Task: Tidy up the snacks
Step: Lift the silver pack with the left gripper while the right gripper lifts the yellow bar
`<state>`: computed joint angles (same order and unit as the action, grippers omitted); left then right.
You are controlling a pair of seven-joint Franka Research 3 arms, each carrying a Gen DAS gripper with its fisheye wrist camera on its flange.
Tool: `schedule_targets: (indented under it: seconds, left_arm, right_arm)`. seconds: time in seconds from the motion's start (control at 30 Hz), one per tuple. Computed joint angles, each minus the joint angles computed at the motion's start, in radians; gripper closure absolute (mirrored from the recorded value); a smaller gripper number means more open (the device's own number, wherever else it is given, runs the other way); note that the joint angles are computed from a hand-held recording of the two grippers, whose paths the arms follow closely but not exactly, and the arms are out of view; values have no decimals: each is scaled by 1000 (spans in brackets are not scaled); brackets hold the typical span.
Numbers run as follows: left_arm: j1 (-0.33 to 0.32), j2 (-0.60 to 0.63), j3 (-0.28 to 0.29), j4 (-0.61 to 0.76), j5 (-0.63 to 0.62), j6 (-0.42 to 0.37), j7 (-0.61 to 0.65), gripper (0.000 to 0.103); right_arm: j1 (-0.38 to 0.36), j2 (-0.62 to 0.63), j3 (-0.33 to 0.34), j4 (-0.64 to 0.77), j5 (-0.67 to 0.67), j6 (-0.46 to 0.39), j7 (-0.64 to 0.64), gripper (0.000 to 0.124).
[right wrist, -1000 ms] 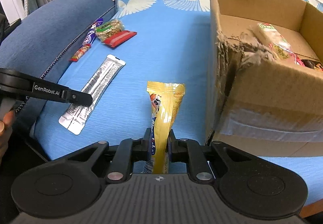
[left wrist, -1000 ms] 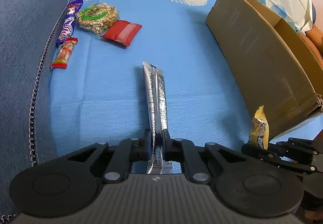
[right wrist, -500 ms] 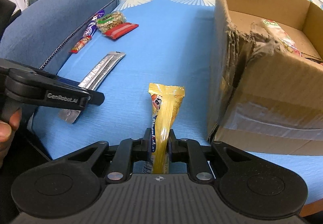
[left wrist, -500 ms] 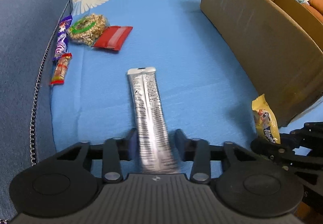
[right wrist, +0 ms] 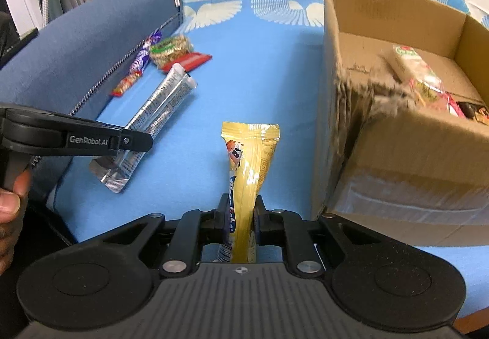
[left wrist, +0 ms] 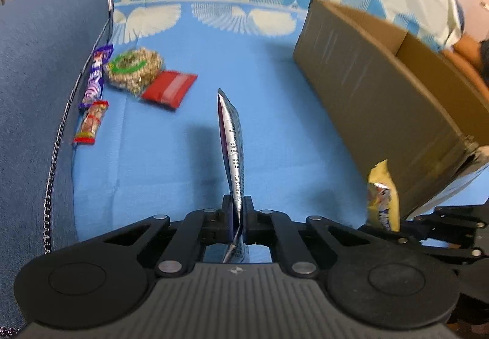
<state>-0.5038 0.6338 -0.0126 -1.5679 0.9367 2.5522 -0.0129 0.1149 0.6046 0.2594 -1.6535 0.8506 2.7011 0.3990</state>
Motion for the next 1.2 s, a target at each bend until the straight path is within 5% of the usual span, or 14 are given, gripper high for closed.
schedule_targets:
  seconds: [1.2]
  left_arm:
    - [-5, -19, 10, -31, 93, 36, -108, 98]
  right_arm:
    - [-12, -28, 18, -21, 121, 9, -142, 109]
